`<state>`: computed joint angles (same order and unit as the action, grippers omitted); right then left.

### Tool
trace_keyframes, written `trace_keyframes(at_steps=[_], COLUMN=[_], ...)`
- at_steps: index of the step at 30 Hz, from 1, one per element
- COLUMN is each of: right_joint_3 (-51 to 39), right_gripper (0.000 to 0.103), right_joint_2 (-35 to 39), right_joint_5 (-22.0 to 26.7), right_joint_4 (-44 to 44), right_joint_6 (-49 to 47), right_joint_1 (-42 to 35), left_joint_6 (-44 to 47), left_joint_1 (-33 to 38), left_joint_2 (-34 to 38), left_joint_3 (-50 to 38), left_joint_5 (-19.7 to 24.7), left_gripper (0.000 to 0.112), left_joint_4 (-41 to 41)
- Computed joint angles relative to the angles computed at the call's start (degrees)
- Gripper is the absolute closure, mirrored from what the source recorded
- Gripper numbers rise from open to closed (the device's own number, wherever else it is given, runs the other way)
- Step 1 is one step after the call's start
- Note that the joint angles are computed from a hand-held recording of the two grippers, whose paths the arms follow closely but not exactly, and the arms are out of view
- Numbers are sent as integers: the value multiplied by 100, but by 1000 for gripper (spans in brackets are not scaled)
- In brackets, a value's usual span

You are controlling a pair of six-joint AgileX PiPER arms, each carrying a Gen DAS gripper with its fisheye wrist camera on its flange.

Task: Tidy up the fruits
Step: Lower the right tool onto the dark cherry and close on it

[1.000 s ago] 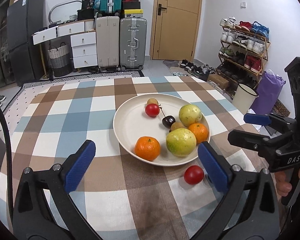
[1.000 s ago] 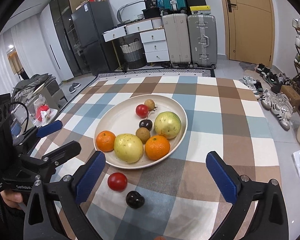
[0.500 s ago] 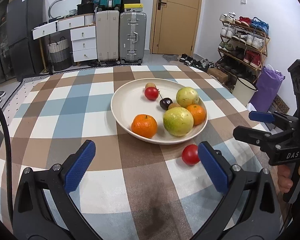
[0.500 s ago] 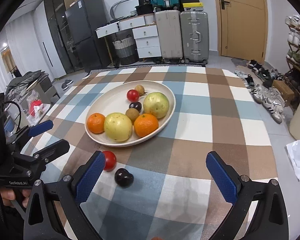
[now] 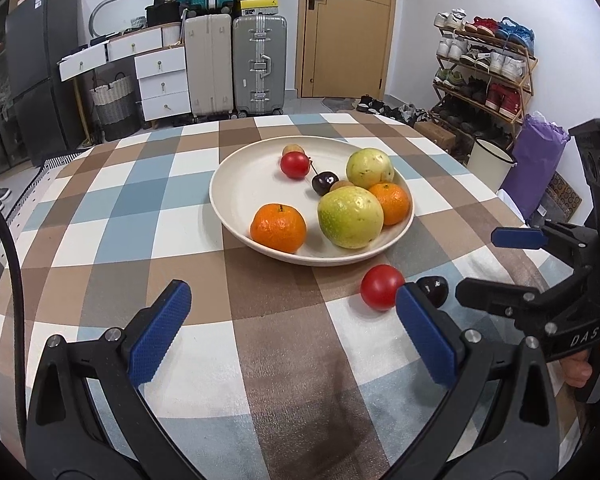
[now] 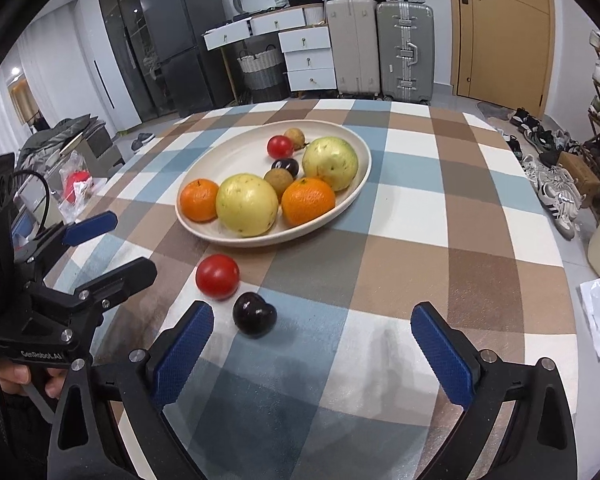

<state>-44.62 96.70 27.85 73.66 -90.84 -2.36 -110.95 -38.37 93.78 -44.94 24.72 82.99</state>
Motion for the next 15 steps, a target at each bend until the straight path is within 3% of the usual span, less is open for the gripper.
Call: trace_keyframes(at_steps=[15], right_joint_3=[-24], right_gripper=[24], right_joint_2=[296], right_joint_5=[-517], right_joint_4=[-279], right_joint_6=[185], right_joint_1=[651], left_joint_6=[-149], left_joint_1=[393], left_joint_2=[196], left_joint_3=[-28], left_joint_5=[-453], left_gripper=[11], left_joint_4=[121])
